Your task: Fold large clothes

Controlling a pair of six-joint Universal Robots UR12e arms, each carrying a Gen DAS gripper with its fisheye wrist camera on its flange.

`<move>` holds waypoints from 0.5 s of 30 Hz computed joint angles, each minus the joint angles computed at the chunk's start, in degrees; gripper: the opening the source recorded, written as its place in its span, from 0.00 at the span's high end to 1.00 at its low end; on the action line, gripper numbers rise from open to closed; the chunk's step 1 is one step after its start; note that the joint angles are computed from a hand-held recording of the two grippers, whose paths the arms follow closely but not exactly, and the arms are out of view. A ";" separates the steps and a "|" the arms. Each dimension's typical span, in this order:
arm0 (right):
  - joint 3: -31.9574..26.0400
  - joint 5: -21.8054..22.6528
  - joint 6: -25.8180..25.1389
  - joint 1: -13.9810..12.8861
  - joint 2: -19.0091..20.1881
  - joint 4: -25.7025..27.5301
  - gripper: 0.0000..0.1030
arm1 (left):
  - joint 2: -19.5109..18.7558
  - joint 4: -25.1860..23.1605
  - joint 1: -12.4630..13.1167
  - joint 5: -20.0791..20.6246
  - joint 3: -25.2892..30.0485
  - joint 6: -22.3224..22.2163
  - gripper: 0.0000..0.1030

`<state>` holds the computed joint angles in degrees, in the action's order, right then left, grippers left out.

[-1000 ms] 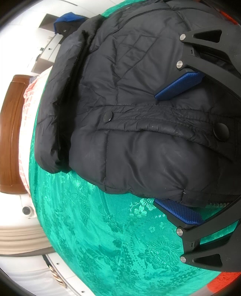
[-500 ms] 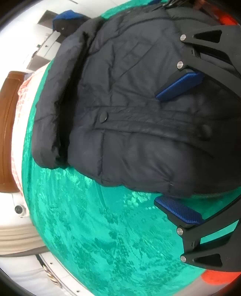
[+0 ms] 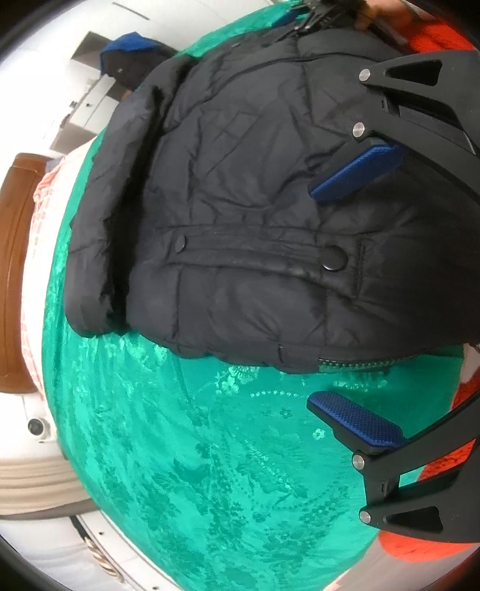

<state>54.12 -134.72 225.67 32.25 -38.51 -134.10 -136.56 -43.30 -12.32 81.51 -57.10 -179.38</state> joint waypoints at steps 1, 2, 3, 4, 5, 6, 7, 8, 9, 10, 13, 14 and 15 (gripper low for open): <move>0.00 0.00 0.00 0.00 0.00 0.00 0.00 | 0.07 -0.09 0.02 -0.19 -0.08 0.00 0.00; 0.00 0.00 0.00 0.00 0.00 0.00 0.00 | 0.15 -0.10 0.02 -0.32 -0.17 0.06 0.00; 0.00 0.00 0.00 0.00 0.00 0.00 0.00 | 0.21 -0.12 0.03 -0.43 -0.24 0.16 0.00; -0.04 0.01 -0.03 0.00 0.03 -0.02 0.00 | 0.27 -0.12 0.03 -0.50 -0.33 0.30 0.00; -0.02 0.01 -0.03 0.00 0.02 -0.01 0.00 | 0.39 -0.10 0.02 -0.56 -0.50 0.52 0.00; -0.02 0.01 -0.03 0.00 0.02 -0.01 0.00 | 0.50 -0.08 0.01 -0.56 -0.69 0.70 0.00; 0.02 0.01 -0.03 0.00 -0.01 -0.02 0.00 | 0.61 -0.05 0.00 -0.55 -0.89 0.83 0.00; 0.02 0.01 -0.03 0.00 -0.01 -0.02 0.00 | 0.75 0.01 0.00 -0.57 -1.15 0.89 0.00; 0.02 0.01 -0.03 0.00 -0.01 -0.02 0.00 | 0.88 -0.07 0.04 -0.72 -1.38 0.86 0.00; 0.02 0.01 -0.03 0.00 -0.01 -0.02 0.00 | 0.95 -0.17 0.05 -0.86 -1.50 0.75 0.00; 0.05 0.00 -0.05 0.00 -0.02 -0.05 0.00 | 1.24 -0.54 0.26 -1.81 -1.97 0.21 0.00; 0.05 0.00 -0.05 0.00 -0.02 -0.05 0.00 | 1.29 -0.59 0.31 -1.95 -2.07 0.03 0.00; 0.05 0.00 -0.05 0.00 -0.02 -0.05 0.00 | 1.33 -0.53 0.36 -2.00 -2.20 -0.17 0.00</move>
